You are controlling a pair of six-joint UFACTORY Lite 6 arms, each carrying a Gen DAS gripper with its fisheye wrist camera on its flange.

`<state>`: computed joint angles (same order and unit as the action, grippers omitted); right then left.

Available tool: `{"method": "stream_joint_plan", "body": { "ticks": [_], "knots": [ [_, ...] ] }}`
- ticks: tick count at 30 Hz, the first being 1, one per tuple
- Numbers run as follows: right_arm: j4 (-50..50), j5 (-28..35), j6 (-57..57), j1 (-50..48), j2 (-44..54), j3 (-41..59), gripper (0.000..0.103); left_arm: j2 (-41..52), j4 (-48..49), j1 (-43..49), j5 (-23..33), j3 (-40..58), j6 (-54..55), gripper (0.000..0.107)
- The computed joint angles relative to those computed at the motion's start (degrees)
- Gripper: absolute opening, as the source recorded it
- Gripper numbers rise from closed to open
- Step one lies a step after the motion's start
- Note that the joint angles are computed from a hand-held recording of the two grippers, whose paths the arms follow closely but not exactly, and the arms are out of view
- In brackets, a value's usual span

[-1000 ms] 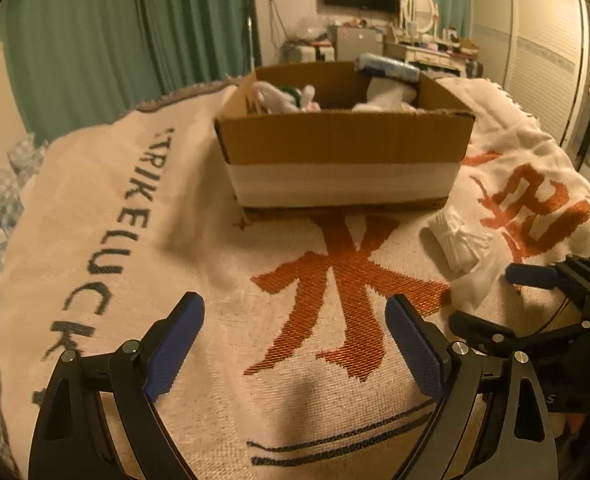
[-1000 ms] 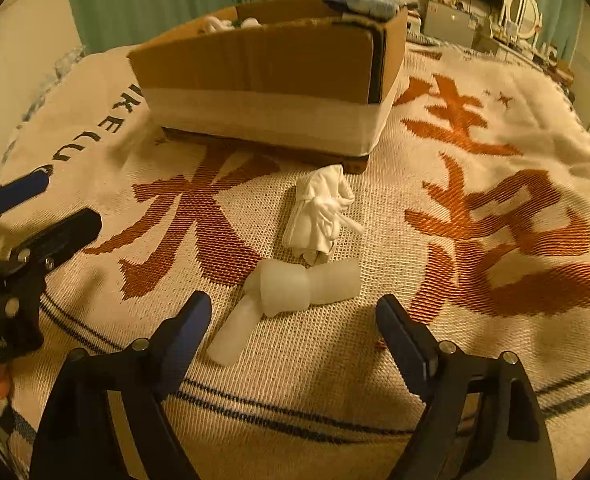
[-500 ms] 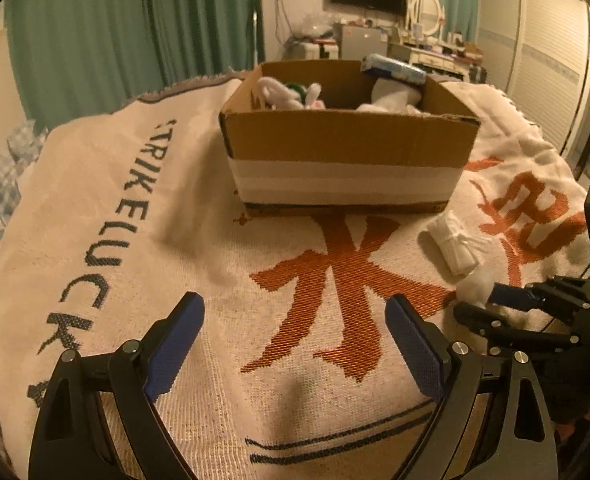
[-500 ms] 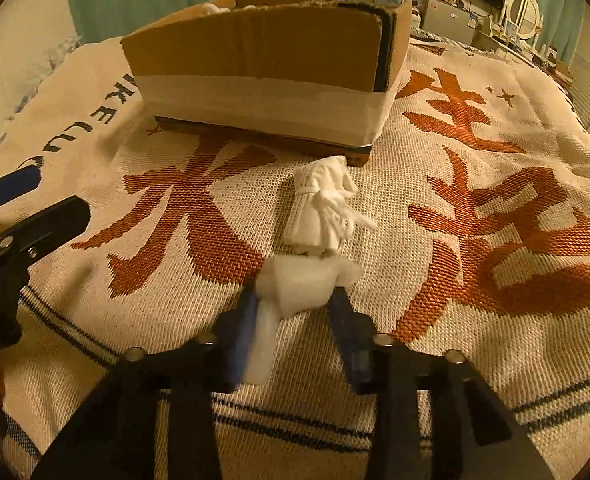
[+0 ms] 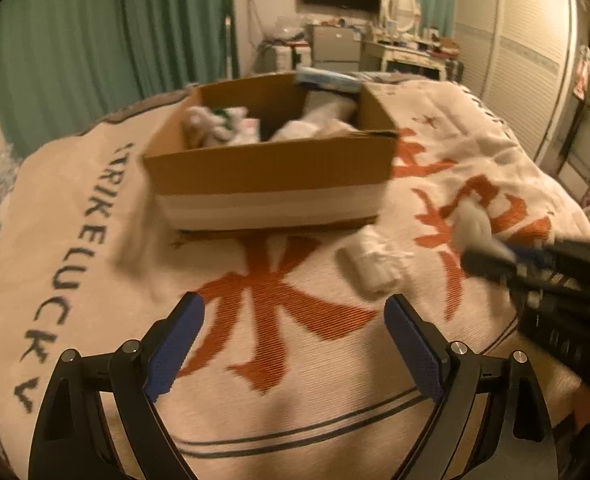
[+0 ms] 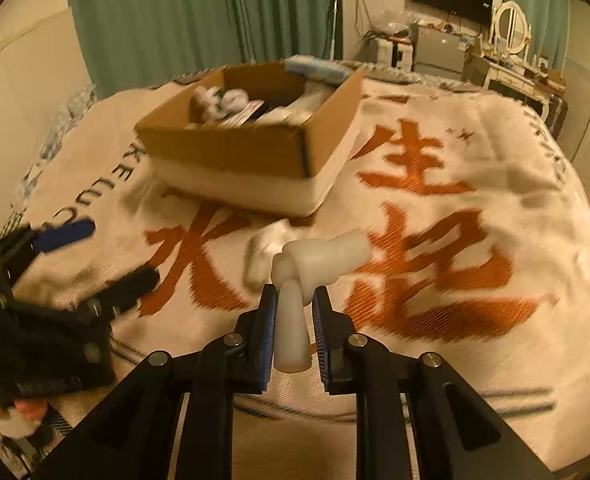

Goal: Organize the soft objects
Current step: 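Grasp the white plastic elbow fitting with the right gripper, then grasp the white face mask by its ear loops with the left gripper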

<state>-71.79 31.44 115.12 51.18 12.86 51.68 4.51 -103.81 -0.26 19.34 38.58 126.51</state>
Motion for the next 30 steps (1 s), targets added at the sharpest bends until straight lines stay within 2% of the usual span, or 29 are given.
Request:
{"method": "stream_joint_plan", "body": {
  "ticks": [3,8,9,11,14,15,16,17,19,20,21,25,30],
  "knots": [
    [1.47,0.39,-6.3,-4.26,-2.64,-0.85,0.017,2.32,-7.35,-5.62,-2.4,1.26,4.23,0.092],
    [-0.43,-1.83,-10.6,-10.73,-3.35,-1.92,0.017,13.14,-19.42,-13.13,-8.4,9.76,9.14,0.091],
    [-1.47,-2.93,-10.18,-11.82,-3.02,-2.19,0.017,15.62,-17.8,-13.77,-8.84,11.88,6.37,0.091],
    [-4.33,-6.77,-8.11,-14.59,-2.02,-2.78,0.017,19.57,-12.32,-14.54,-9.03,15.39,-0.69,0.08],
    [-7.22,-9.83,-5.29,-16.55,-0.07,-2.9,0.018,24.13,-8.82,-15.82,-9.25,19.47,-5.41,0.077],
    [-7.55,-10.38,-5.13,-16.83,0.57,-2.65,0.018,25.22,-8.7,-16.13,-9.26,20.34,-5.57,0.073],
    [-7.77,-10.57,-4.94,-16.84,0.95,-2.44,0.018,26.4,-7.08,-16.52,-9.49,21.29,-7.28,0.06],
    [-8.03,-10.88,-4.79,-16.9,1.35,-2.25,0.018,27.09,-5.77,-16.72,-9.57,21.78,-8.52,0.055],
    [-8.59,-10.99,-4.28,-16.99,2.03,-1.95,0.018,27.08,-8.14,-16.39,-8.64,21.31,-5.73,0.051],
    [-8.74,-10.91,-3.98,-16.85,2.08,-2.02,0.018,26.67,-7.66,-16.21,-8.02,20.87,-5.73,0.041],
    [-9.08,-10.77,-3.43,-16.7,2.12,-2.12,0.018,26.3,-6.7,-15.99,-7.54,20.52,-6.17,0.038],
    [-10.78,-9.89,-0.78,-15.91,0.65,-3.33,0.018,22.52,-5.22,-14.69,-6.03,16.66,-6.05,0.031],
    [-8.53,-5.43,0.5,-10.81,-4.07,-5.79,0.018,12.99,-3.01,-11.72,-3.26,9.03,-5.94,0.031]
  ]
}}
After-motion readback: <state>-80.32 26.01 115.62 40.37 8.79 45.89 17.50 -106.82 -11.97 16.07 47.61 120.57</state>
